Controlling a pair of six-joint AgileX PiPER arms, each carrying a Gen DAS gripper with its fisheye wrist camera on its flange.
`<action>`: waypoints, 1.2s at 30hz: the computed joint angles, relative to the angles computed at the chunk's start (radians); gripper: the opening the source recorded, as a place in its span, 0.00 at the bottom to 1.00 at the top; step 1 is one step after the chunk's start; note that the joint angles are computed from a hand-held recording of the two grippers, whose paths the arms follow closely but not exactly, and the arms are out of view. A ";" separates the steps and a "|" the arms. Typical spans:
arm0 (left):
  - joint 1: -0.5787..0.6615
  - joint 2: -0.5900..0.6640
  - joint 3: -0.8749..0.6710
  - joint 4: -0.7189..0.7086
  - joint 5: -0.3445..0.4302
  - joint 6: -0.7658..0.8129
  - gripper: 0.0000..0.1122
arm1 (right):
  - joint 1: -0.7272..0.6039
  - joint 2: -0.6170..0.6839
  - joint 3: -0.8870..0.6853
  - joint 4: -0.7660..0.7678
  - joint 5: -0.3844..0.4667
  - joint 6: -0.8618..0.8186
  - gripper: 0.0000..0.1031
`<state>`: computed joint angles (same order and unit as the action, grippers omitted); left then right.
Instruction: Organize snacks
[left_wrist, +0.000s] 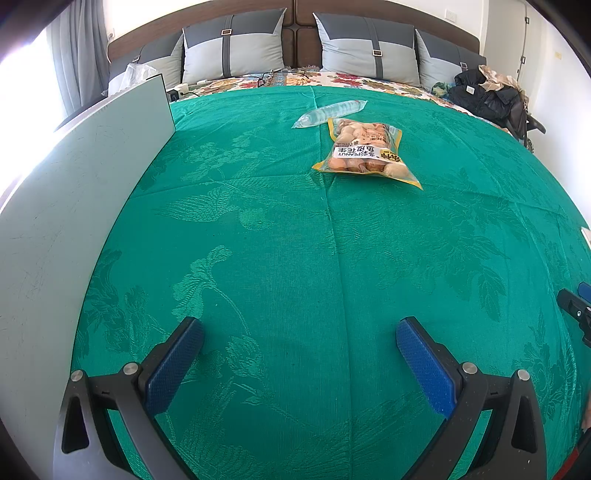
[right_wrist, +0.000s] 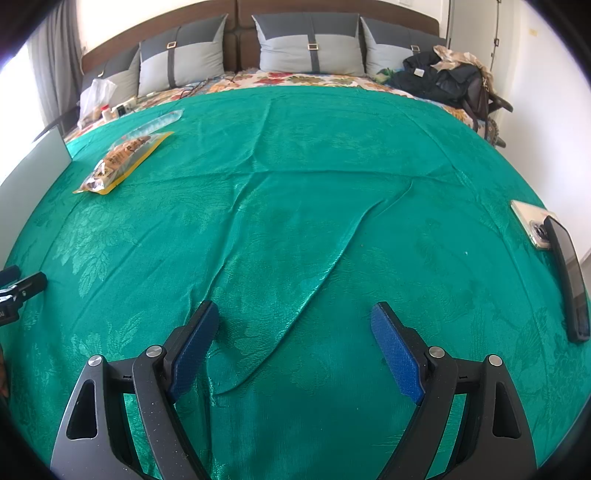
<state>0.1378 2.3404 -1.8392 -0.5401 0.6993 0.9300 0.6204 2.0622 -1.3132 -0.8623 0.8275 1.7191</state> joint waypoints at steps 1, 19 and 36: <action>0.000 0.001 -0.001 0.000 0.000 0.000 0.92 | 0.000 0.000 0.000 0.000 0.000 0.000 0.84; 0.000 0.000 0.000 0.000 0.000 0.000 0.92 | 0.001 -0.001 0.001 -0.001 0.000 0.001 0.84; 0.000 0.000 -0.001 0.001 0.001 -0.001 0.92 | -0.001 -0.005 0.008 -0.001 0.000 0.003 0.86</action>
